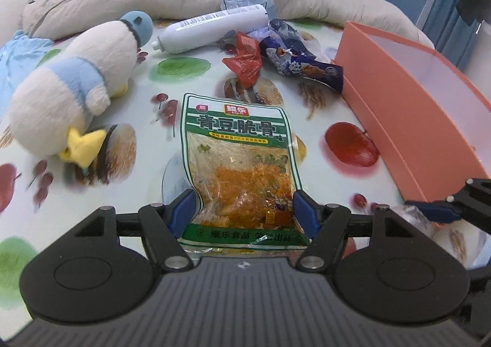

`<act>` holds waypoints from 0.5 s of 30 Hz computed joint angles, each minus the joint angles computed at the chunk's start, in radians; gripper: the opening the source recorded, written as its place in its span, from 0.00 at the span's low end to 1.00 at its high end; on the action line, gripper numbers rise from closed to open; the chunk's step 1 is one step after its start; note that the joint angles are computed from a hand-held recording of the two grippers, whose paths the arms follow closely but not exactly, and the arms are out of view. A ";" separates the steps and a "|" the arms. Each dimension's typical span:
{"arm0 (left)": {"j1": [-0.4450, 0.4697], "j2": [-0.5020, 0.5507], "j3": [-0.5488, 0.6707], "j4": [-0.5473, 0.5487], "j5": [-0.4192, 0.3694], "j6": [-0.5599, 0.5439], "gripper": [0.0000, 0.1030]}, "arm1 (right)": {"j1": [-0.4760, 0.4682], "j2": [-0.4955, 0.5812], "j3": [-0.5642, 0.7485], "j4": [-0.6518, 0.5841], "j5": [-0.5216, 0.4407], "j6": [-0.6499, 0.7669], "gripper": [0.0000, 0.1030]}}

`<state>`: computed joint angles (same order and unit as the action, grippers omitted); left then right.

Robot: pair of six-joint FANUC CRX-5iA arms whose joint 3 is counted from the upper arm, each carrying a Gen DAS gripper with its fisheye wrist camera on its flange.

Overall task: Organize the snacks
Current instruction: 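Lift both held packets and carry them over the pink box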

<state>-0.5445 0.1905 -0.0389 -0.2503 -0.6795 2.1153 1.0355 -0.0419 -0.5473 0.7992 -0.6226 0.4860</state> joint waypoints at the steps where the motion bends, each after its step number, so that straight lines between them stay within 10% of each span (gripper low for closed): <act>1: -0.007 -0.017 -0.013 -0.008 -0.001 0.019 0.72 | 0.006 -0.012 -0.014 0.019 -0.003 -0.033 0.52; 15: -0.194 -0.178 -0.057 -0.236 -0.133 0.403 0.71 | 0.035 -0.215 -0.170 0.209 0.002 -0.431 0.52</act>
<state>-0.7386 0.0127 -0.0959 -0.4866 -0.8126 2.5184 1.0700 -0.2566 -0.7177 1.0079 -0.6204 0.0548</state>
